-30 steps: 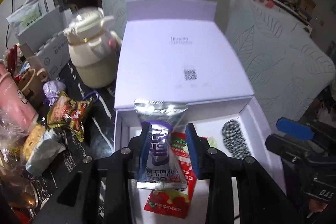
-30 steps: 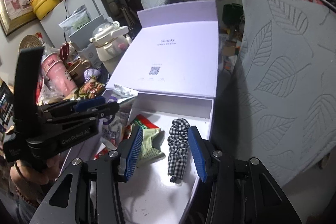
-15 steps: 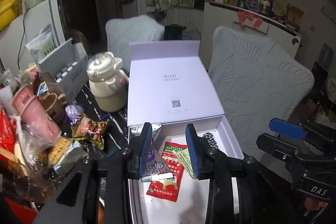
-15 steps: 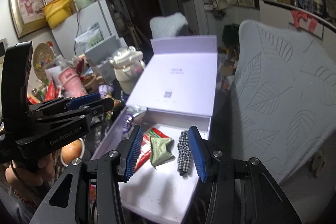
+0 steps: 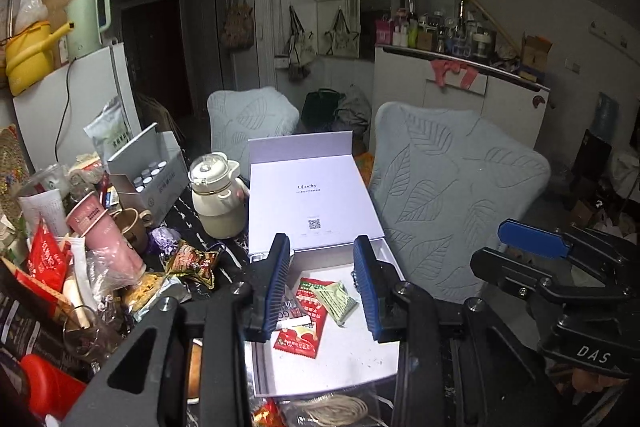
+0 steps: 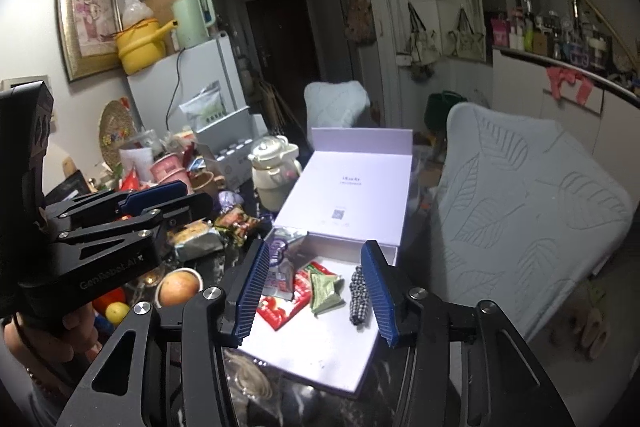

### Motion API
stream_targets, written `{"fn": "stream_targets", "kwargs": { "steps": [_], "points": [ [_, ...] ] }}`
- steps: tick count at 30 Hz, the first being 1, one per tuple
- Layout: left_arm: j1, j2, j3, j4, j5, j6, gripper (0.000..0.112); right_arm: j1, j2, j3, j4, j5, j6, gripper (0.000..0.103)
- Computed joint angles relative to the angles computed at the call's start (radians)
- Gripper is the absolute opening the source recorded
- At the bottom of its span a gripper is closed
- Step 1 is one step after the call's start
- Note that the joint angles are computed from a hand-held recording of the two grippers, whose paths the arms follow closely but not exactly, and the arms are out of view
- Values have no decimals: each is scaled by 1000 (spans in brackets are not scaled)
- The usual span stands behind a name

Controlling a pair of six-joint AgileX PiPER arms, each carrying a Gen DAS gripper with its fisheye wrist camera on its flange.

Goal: Organize soft objects
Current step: 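Withdraw both grippers from the box back toward the table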

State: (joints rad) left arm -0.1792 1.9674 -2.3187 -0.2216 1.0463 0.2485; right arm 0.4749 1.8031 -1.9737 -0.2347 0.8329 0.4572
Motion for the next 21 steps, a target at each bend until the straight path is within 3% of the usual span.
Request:
{"fn": "stream_targets", "kwargs": {
  "steps": [9,21],
  "points": [
    [-8,-265,377,-37,-139,51,33,102,-182,228,-161,-45,164,52],
    [12,-542,765,-134,-241,139,33,265,-358,499,-384,-43,450,54]
  ]
}}
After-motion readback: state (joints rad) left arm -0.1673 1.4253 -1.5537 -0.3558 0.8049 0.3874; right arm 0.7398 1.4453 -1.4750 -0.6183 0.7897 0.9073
